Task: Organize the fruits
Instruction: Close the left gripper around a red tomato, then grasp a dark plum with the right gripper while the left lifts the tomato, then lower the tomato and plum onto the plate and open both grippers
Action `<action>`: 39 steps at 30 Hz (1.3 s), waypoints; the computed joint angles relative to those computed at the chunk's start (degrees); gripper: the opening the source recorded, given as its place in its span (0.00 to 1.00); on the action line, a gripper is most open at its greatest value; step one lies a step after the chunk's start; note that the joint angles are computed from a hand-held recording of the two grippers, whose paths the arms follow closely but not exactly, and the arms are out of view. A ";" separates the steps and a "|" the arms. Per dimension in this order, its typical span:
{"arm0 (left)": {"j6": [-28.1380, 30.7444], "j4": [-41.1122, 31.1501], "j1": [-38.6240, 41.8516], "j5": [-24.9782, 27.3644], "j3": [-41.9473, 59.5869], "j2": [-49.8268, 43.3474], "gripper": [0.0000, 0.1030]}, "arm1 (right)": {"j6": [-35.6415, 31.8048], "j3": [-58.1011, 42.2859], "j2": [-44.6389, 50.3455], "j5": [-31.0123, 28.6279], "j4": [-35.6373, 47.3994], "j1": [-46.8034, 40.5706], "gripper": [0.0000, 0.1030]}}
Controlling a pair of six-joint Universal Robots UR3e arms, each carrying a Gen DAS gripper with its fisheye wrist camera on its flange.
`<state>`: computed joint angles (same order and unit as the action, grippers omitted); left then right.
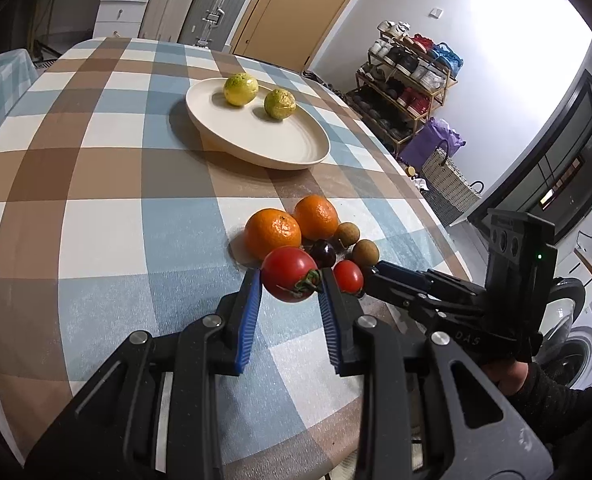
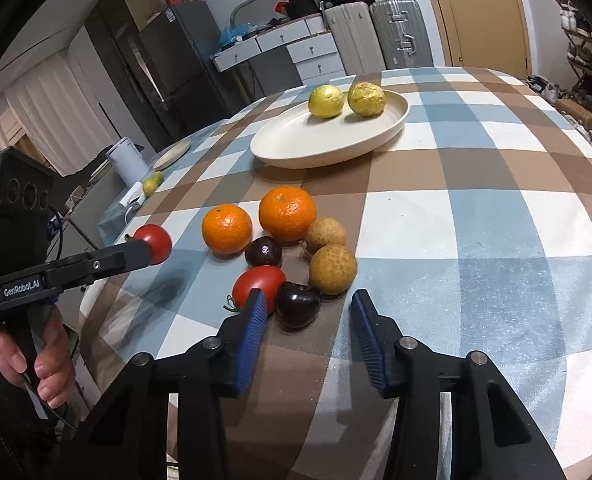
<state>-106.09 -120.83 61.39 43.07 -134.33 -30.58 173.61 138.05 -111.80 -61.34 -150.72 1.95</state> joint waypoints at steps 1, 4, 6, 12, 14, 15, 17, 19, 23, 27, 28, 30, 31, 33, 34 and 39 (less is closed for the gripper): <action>-0.86 1.17 -0.66 -0.01 -0.10 -0.26 0.25 | -0.15 0.01 0.25 0.31 -0.06 -0.01 0.39; -4.64 5.93 -3.39 -0.33 -0.73 -1.09 0.25 | -0.61 0.08 0.84 1.53 -0.09 -0.43 0.29; -7.20 9.15 -5.29 -0.62 -0.85 -1.89 0.25 | -0.96 0.57 0.82 3.52 0.15 -1.40 0.25; -18.45 25.37 -13.14 -1.69 -1.22 -9.74 0.25 | -5.43 3.55 -4.60 11.36 5.03 -7.96 0.24; -23.07 32.47 -16.01 -1.88 -1.24 -13.68 0.25 | -8.08 4.55 -8.24 14.86 8.76 -11.27 0.24; -26.25 37.23 -17.75 -1.84 -1.28 -16.09 0.25 | -8.86 4.84 -9.74 15.73 9.84 -12.54 0.24; -31.45 45.73 -20.67 -1.74 -0.93 -21.07 0.25 | -6.97 5.85 -11.19 13.90 6.09 -12.88 0.24; -36.65 54.27 -23.72 -1.29 0.17 -26.80 0.25 | -7.08 6.08 -12.05 16.30 5.76 -15.51 0.24; -45.14 67.22 -28.51 -0.09 4.61 -37.67 0.25 | -5.16 2.43 -7.60 20.47 2.07 -17.99 0.24; -51.96 76.77 -32.04 1.70 10.91 -47.68 0.25 | -2.37 -6.26 3.27 20.38 -3.15 -15.32 0.24; -53.34 78.57 -32.73 2.21 12.30 -49.73 0.25 | -1.85 -8.72 5.83 20.21 -3.61 -14.53 0.24; -56.12 82.11 -34.31 3.30 16.03 -54.75 0.25 | -2.42 -15.58 11.56 19.54 -0.89 -12.61 0.24; -57.47 83.73 -35.26 4.29 18.07 -57.31 0.25 | -2.74 -18.95 14.07 18.11 0.19 -11.34 0.24; -59.66 85.98 -36.96 6.01 22.20 -62.25 0.25 | -3.26 -26.50 19.86 15.53 2.03 -8.75 0.24; -60.70 86.80 -37.74 7.01 23.95 -64.26 0.25 | -2.82 -30.38 22.91 15.02 2.59 -7.88 0.24; -63.80 89.92 -40.27 9.37 33.36 -74.74 0.25 | -2.39 -47.60 35.11 13.81 7.72 -4.65 0.24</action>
